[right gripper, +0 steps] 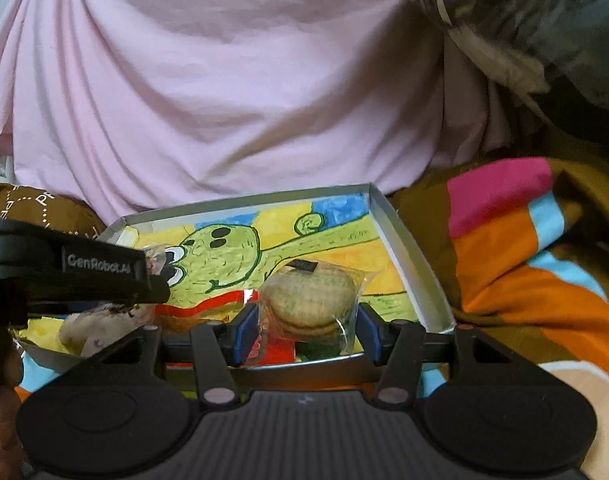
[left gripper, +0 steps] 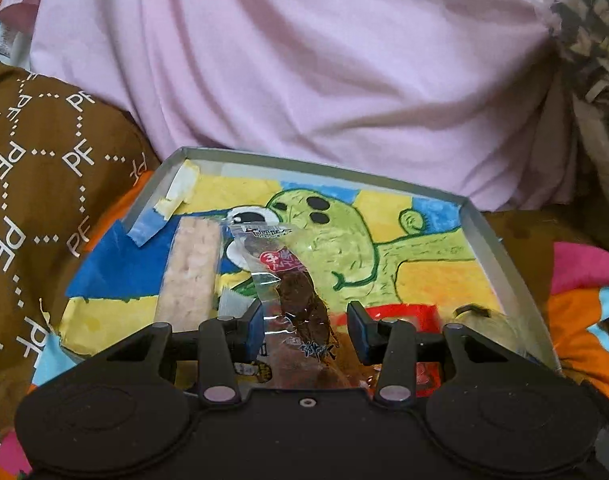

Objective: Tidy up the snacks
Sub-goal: 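Lift both held bags and carry them over the metal tray, then open both tools to release the bags into the tray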

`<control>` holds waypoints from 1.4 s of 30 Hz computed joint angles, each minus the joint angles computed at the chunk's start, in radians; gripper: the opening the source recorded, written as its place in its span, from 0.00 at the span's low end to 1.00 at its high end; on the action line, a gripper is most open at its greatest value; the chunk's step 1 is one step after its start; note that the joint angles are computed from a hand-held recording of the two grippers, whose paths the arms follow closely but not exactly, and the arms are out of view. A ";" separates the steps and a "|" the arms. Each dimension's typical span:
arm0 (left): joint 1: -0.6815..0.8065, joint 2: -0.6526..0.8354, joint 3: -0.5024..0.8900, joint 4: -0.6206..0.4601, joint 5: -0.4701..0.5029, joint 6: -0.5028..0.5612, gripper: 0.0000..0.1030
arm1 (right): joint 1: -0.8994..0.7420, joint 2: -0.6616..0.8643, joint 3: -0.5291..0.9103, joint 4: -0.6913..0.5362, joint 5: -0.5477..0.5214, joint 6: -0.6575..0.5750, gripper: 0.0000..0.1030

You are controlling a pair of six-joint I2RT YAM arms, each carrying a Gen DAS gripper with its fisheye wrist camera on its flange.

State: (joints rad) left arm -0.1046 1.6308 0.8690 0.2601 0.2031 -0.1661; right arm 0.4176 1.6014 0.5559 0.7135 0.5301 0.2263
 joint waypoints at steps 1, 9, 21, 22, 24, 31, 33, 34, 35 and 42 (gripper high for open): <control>0.000 0.004 0.001 -0.001 -0.001 0.007 0.44 | 0.003 0.006 0.003 0.001 0.005 0.002 0.57; 0.013 0.039 0.047 -0.063 0.017 -0.016 0.43 | 0.016 0.029 0.008 0.024 0.019 -0.006 0.63; 0.054 -0.061 0.006 -0.086 0.036 -0.028 0.73 | 0.050 0.006 -0.011 0.034 0.093 -0.005 0.92; 0.058 -0.081 -0.006 -0.083 0.035 -0.029 0.76 | 0.057 -0.001 -0.017 0.038 0.110 0.000 0.94; 0.068 -0.125 -0.038 -0.070 0.031 -0.030 0.87 | 0.074 -0.018 -0.031 0.050 0.147 0.008 0.98; 0.142 -0.296 -0.146 -0.063 0.067 -0.001 0.99 | 0.166 -0.098 -0.113 0.107 0.284 0.051 1.00; 0.173 -0.348 -0.177 -0.073 0.086 0.016 0.99 | 0.206 -0.123 -0.144 0.139 0.338 0.042 1.00; 0.189 -0.378 -0.198 -0.073 0.090 0.023 0.99 | 0.229 -0.133 -0.158 0.157 0.367 0.028 1.00; 0.204 -0.403 -0.214 -0.076 0.094 0.030 0.99 | 0.246 -0.143 -0.169 0.177 0.388 0.009 1.00; 0.371 -0.570 -0.303 -0.141 0.202 0.089 0.99 | 0.422 -0.165 -0.237 0.428 0.550 -0.234 1.00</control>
